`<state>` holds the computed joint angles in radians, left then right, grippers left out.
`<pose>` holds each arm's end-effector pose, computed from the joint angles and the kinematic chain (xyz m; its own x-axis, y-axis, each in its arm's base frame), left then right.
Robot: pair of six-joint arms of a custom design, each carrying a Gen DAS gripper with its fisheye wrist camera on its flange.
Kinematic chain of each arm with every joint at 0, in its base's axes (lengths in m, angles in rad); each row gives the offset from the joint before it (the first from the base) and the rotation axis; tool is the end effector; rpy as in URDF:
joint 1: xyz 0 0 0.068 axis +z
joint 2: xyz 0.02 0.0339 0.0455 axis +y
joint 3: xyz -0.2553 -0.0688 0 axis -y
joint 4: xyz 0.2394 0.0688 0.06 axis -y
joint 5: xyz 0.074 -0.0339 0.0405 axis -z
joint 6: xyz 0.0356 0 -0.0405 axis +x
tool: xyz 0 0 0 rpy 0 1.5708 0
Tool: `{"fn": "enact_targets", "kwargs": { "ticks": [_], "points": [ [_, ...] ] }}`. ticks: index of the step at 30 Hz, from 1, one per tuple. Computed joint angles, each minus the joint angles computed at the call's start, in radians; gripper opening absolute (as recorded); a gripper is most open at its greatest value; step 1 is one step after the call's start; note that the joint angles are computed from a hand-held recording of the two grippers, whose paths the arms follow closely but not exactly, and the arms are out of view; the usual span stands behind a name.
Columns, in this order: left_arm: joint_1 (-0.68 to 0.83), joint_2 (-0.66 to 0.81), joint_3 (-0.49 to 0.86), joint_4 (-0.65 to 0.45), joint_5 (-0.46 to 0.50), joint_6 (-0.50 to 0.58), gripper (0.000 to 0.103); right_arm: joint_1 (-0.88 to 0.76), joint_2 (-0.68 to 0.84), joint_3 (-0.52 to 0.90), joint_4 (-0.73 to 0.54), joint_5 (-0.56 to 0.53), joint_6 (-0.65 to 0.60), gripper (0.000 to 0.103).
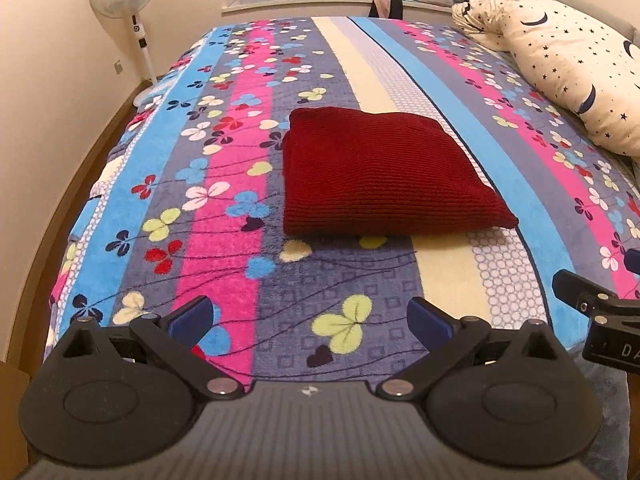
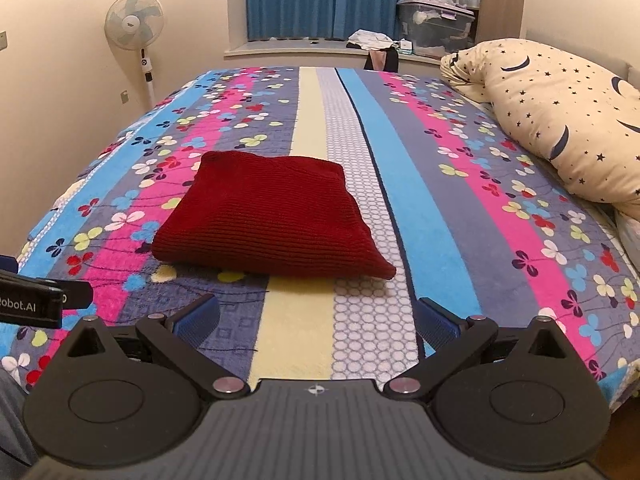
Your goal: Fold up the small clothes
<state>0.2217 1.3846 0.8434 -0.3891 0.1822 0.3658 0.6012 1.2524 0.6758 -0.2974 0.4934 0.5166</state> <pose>0.2687 0.0540 0.2051 -0.7700 0.1870 -0.6100 0.1765 0.9812 0.0781 0.2084 0.1225 0.1950 -0.6722 0.0665 -0.7374 0.0972 0.9953 0.0012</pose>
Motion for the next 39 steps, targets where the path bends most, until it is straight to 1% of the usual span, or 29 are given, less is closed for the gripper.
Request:
{"fn": "enact_targets", "kwargs": {
  "ticks": [23, 39],
  "points": [
    [-0.009, -0.019, -0.023, 0.009, -0.006, 0.029, 0.103, 0.017, 0.000, -0.006, 0.000, -0.002, -0.006, 0.102],
    [-0.015, -0.019, -0.029, 0.013, -0.011, 0.030, 0.103, 0.013, 0.001, -0.011, 0.006, -0.004, -0.011, 0.102]
  ]
}}
